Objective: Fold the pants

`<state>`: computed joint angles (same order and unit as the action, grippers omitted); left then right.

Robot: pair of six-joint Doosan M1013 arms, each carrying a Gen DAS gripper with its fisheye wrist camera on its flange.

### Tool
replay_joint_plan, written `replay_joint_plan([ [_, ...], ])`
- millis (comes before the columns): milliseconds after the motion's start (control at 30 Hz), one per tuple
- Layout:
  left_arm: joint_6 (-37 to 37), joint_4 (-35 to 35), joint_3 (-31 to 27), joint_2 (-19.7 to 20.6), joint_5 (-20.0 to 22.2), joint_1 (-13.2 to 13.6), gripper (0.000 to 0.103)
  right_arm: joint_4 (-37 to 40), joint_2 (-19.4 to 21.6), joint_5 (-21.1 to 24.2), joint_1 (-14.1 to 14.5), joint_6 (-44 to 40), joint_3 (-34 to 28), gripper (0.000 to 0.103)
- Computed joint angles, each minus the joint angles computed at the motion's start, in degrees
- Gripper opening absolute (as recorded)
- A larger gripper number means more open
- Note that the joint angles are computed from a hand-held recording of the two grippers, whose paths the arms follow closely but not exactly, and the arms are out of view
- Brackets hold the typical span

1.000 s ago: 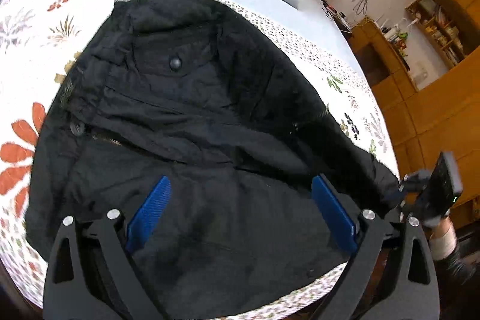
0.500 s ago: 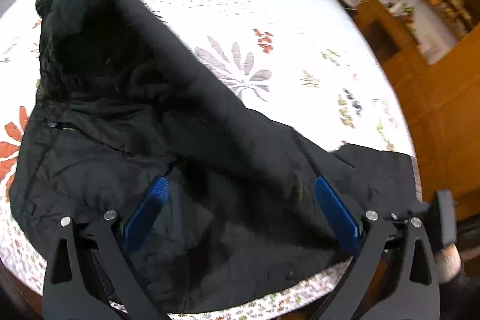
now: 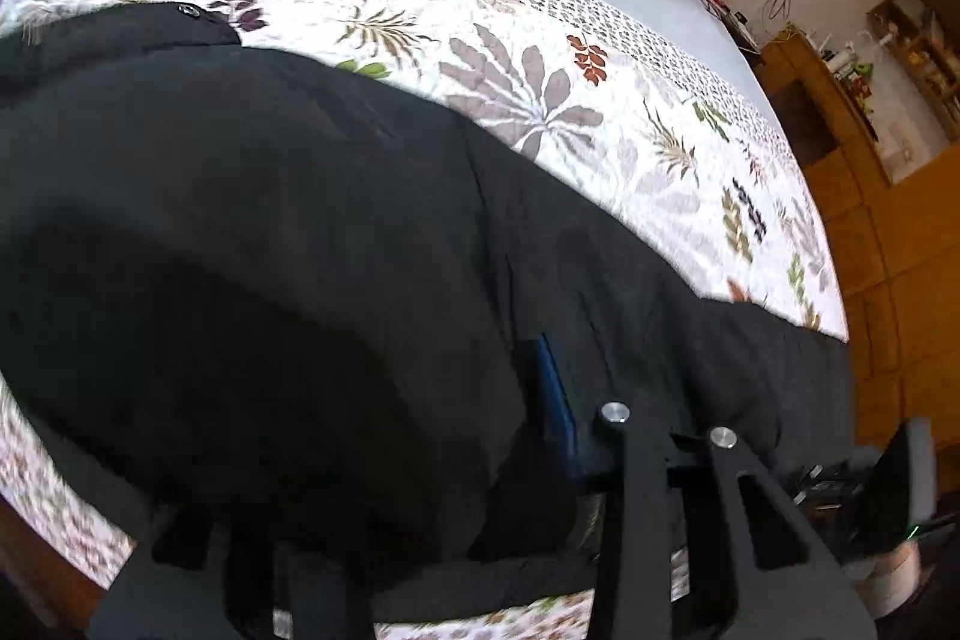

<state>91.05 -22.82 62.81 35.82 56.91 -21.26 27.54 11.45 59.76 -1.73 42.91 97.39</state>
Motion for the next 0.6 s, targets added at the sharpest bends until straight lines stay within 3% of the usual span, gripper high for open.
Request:
replay_joint_plan([
  [167,2.45,-3.73,10.48,-5.00,-4.15,1.37,0.039,-1.97,0.00,0.66,0.65,1.52,0.61,0.005],
  [367,4.47,-6.91,14.56,-6.95,-7.63,2.21,0.041,-2.00,0.20,0.19,0.65,4.21,0.89,0.006],
  [467,5.57,-5.30,15.72,-8.32,-8.08,2.07,0.051,-0.97,-0.47,-0.81,0.52,6.44,1.64,0.015],
  [533,5.62,-3.78,16.96,-9.77,-8.51,2.18,0.052,2.05,-1.90,-1.94,0.02,7.33,2.97,0.046],
  [600,5.00,-1.95,18.26,-11.40,-9.27,2.26,0.054,5.58,-4.07,-3.73,-0.64,7.06,4.77,0.049],
])
